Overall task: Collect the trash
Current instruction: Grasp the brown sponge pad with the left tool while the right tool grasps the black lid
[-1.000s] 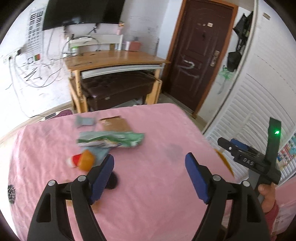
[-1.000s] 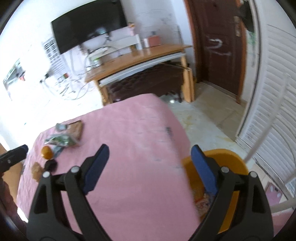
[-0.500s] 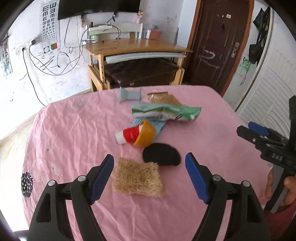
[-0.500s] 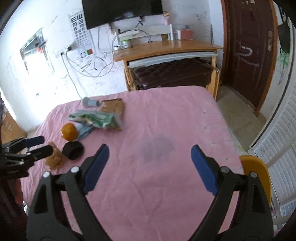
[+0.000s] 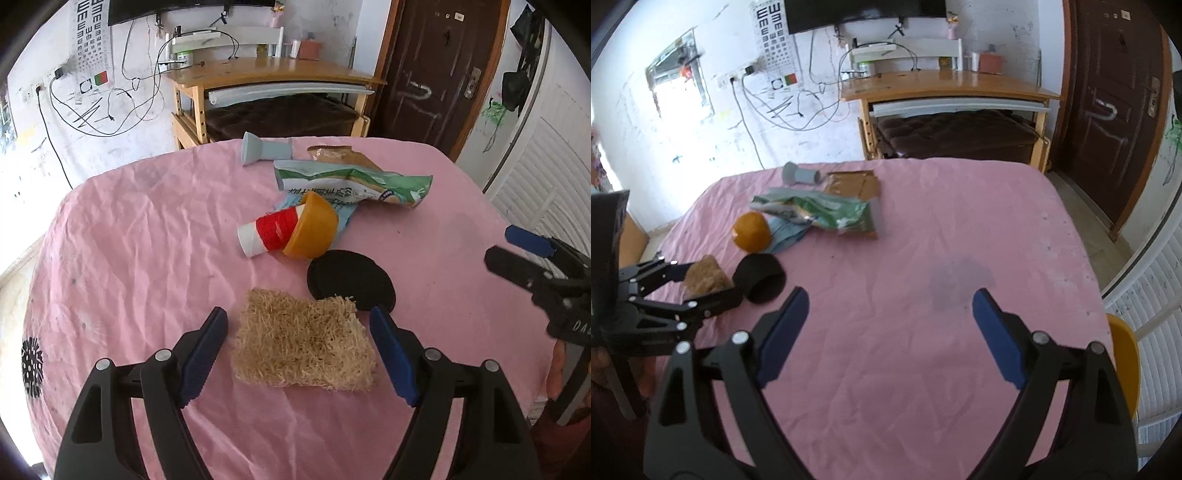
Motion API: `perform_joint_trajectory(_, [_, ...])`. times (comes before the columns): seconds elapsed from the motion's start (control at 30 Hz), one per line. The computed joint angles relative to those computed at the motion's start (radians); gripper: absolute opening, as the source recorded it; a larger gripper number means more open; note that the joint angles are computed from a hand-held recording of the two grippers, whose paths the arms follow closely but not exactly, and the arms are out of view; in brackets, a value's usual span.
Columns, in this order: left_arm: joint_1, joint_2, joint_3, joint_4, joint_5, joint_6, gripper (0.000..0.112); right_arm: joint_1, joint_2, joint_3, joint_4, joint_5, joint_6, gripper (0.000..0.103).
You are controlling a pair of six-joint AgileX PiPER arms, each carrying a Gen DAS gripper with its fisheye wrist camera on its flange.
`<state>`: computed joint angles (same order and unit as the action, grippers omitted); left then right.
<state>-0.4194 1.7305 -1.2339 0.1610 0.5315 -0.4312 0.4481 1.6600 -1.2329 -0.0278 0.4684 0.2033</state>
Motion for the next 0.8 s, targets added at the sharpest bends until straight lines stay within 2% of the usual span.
perform_joint_trajectory(0.03, [-0.004,-0.003,0.003,0.015,0.001,-0.014,0.070,0.007,0.003,-0.003,-0.008,0.002,0.007,0.088])
perform_joint_trajectory(0.1, [-0.007,-0.013,0.014,0.027,0.000,-0.020,0.056,0.023,0.008,-0.007,-0.020,0.005,0.016,0.090])
perform_joint_trajectory(0.17, [0.005,-0.032,0.032,-0.028,-0.013,0.026,0.055,0.039,0.011,-0.011,-0.035,0.008,0.027,0.090])
perform_joint_trajectory(0.33, [0.017,-0.092,0.091,-0.054,-0.042,0.046,0.055,0.070,0.027,-0.031,-0.061,0.023,0.042,0.090])
perform_joint_trajectory(0.67, [0.064,-0.225,0.197,0.050,-0.076,-0.061,0.055,0.165,0.120,-0.136,-0.089,0.064,0.058,0.090])
perform_joint_trajectory(0.8, [0.110,-0.253,0.225,0.008,-0.095,-0.018,0.055,0.194,0.174,-0.201,-0.060,0.095,0.031,0.090])
